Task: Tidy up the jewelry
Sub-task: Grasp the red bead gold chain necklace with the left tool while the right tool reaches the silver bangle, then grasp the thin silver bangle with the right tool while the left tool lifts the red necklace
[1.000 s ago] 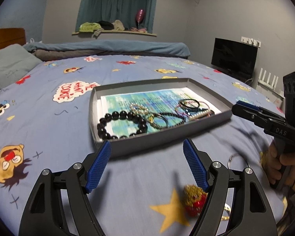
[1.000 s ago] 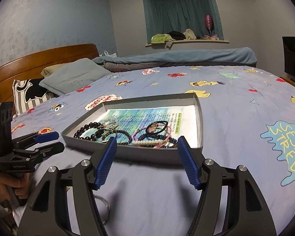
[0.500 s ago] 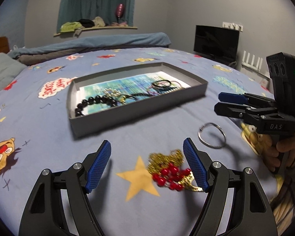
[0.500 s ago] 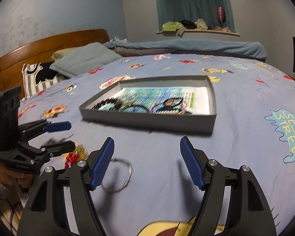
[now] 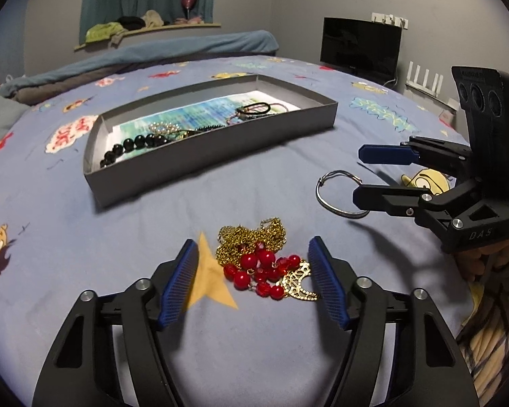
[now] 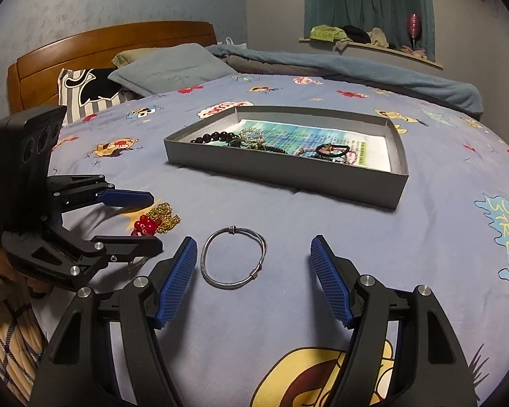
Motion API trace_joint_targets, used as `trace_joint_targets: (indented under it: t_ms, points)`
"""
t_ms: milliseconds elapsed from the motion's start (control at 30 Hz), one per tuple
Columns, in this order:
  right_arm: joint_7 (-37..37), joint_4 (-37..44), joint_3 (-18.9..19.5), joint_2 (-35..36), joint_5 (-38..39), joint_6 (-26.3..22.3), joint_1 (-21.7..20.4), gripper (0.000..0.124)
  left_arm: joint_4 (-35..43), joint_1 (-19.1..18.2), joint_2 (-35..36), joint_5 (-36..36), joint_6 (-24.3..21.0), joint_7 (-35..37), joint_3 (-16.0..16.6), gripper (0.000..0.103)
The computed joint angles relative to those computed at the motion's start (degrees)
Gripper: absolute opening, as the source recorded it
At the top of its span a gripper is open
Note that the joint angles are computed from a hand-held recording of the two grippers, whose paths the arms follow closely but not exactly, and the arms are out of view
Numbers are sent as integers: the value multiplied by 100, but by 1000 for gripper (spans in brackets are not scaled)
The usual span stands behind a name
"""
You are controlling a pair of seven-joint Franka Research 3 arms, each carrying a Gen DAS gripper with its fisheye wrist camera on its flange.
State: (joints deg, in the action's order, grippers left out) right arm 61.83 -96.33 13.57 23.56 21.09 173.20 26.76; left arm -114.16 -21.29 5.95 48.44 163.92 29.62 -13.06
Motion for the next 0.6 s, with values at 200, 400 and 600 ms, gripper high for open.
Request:
trace_joint_targets:
  t_ms: [200,400,600]
  points:
    - [-56,5,-88,7,-187,-110,117,69,-33,50,19,-453,19,355,-50,37]
    - [41,47,-260,39,-428,-187,277,68,-34,2,2,-308,52,258,1,19]
    - [385,149,-530,102,-768,-291,496,50,-11,2,-16,-57,102,18,36,17]
